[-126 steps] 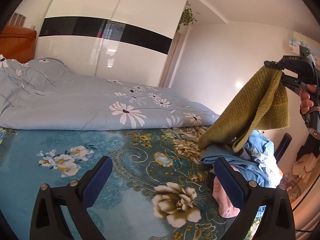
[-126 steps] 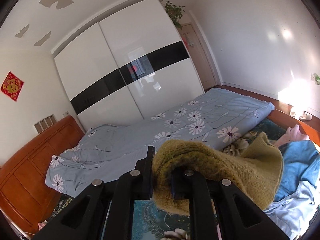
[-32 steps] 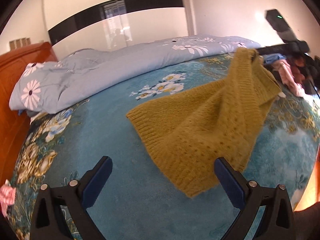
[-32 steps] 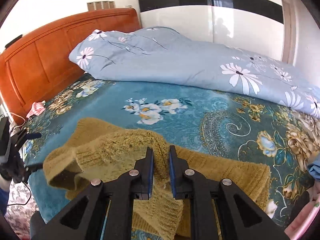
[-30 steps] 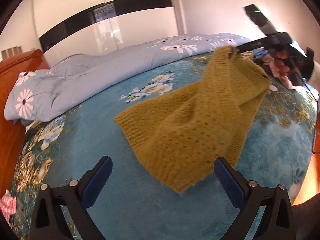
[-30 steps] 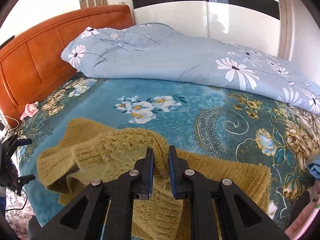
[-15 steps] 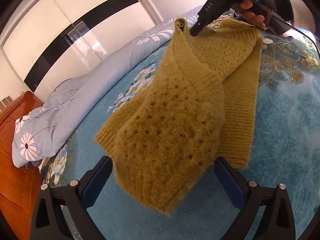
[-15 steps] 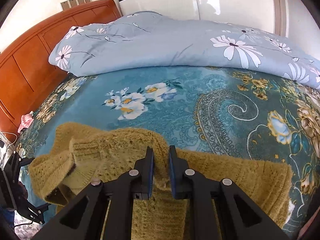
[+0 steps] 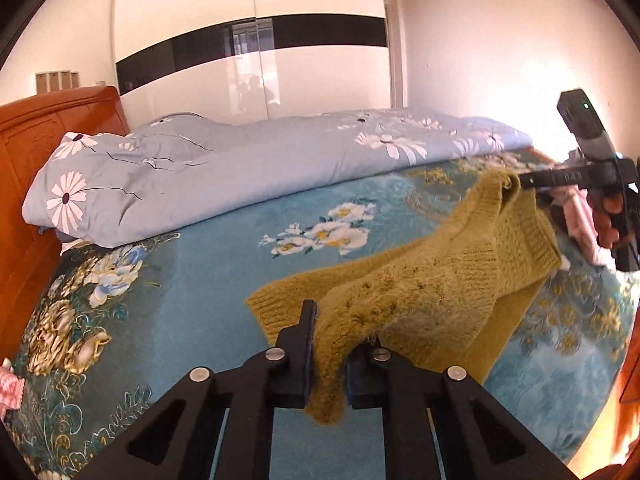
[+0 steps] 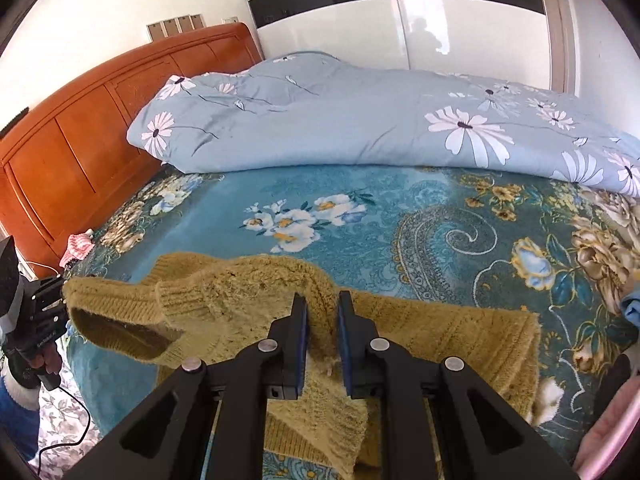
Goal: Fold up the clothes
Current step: 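Grasp the vest edge with the left gripper while the right gripper holds another edge, then lift the vest with both grippers and shake it out in the air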
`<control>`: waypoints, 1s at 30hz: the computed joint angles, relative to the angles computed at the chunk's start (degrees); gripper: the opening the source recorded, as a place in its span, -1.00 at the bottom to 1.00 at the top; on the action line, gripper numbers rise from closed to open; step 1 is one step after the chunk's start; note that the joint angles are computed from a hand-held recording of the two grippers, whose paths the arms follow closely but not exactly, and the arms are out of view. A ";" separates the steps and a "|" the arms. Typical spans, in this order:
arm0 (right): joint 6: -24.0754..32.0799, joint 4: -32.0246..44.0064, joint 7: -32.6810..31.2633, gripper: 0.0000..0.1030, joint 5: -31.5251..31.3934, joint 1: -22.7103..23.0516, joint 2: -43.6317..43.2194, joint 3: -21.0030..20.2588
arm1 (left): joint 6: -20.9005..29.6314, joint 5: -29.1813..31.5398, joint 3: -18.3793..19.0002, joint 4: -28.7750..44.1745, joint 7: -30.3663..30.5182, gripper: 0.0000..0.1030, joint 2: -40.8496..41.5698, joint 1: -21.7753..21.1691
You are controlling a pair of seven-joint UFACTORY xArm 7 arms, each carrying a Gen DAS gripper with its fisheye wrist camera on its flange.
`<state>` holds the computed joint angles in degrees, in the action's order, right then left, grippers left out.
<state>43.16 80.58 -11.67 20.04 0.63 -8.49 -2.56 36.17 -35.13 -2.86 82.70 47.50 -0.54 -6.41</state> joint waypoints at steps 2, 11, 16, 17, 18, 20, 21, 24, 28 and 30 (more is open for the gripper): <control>-0.55 0.80 0.47 -0.72 -0.72 -0.03 -1.79 0.19 | -0.29 0.22 -0.01 2.32 -1.97 -0.77 -0.23 0.00; -2.90 12.56 6.64 -0.72 -7.63 0.00 -6.29 0.99 | -0.33 8.53 -0.58 18.43 -13.47 -0.78 0.43 -0.46; -2.18 20.70 10.10 -0.73 -11.86 -0.03 -7.49 1.79 | 0.65 10.62 -0.34 24.85 -15.17 -0.78 -1.50 -0.67; -1.94 22.16 10.71 -0.73 -12.66 -0.04 -7.70 1.99 | 0.73 10.81 -0.21 25.58 -15.08 -0.78 -2.22 -0.73; -1.76 23.47 11.16 -0.74 -13.30 0.04 -7.97 2.16 | 0.72 11.16 -0.07 26.26 -14.99 -0.78 -2.94 -0.82; -1.56 25.54 12.05 -0.74 -14.75 0.11 -8.63 2.68 | 0.29 12.50 0.17 27.16 -15.04 -0.78 -4.55 -1.04; -1.36 26.43 12.23 -0.74 -15.16 0.31 -8.95 2.82 | 0.11 12.81 0.42 27.39 -14.96 -0.78 -5.43 -1.16; -1.41 27.79 11.96 -0.81 -15.73 1.20 -10.39 3.05 | 0.25 12.59 1.71 27.85 -14.41 -0.78 -8.12 -1.59; -2.93 29.11 11.14 -0.96 -15.36 2.52 -11.76 2.65 | 6.15 9.86 4.70 33.07 -13.16 -0.77 -7.70 -1.81; -2.40 29.61 10.80 -0.96 -15.39 2.79 -11.28 2.64 | 7.29 12.41 3.90 34.08 -14.12 -0.76 -6.22 -1.13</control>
